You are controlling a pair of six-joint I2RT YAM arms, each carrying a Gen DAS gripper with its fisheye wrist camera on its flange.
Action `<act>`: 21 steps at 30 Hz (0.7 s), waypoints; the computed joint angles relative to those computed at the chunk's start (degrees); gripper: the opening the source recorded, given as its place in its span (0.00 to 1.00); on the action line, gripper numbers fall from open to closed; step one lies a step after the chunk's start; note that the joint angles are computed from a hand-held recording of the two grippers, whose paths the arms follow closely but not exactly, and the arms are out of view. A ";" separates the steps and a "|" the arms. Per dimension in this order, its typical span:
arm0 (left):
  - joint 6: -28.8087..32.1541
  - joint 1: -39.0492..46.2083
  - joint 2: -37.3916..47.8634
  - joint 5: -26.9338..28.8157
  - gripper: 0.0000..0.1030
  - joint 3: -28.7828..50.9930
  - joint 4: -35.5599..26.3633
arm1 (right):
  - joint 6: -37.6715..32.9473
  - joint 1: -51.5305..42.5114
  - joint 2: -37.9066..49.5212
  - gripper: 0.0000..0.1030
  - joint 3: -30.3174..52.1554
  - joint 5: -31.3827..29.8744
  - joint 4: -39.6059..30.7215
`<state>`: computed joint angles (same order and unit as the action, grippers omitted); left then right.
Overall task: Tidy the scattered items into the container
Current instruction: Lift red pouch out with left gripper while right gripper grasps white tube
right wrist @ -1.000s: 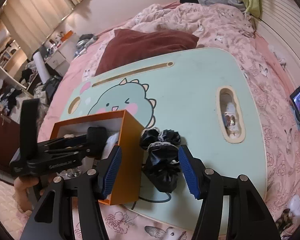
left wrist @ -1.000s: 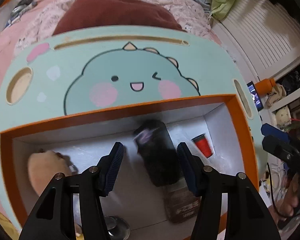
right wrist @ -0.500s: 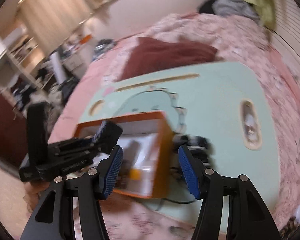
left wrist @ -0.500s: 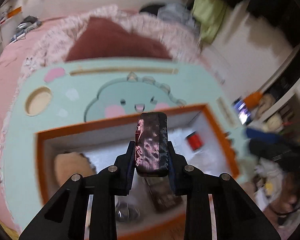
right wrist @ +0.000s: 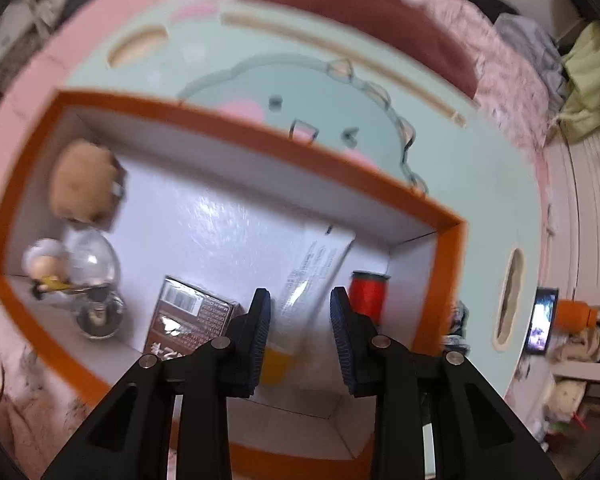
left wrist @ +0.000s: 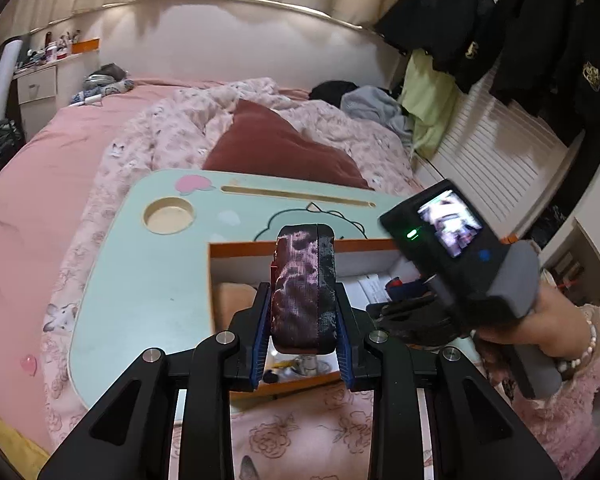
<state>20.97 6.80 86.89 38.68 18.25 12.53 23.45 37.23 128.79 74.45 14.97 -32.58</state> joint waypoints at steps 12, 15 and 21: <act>1.82 3.64 3.65 3.82 0.29 1.75 -0.72 | -5.91 -3.60 1.86 0.20 2.13 -11.13 4.05; 1.97 3.51 2.86 3.97 0.29 1.19 -0.72 | -6.86 -4.88 1.65 0.19 1.56 -13.17 5.54; 2.52 3.21 2.14 3.49 0.29 1.18 -1.55 | -5.25 -8.60 -6.43 0.18 -9.53 -18.81 18.95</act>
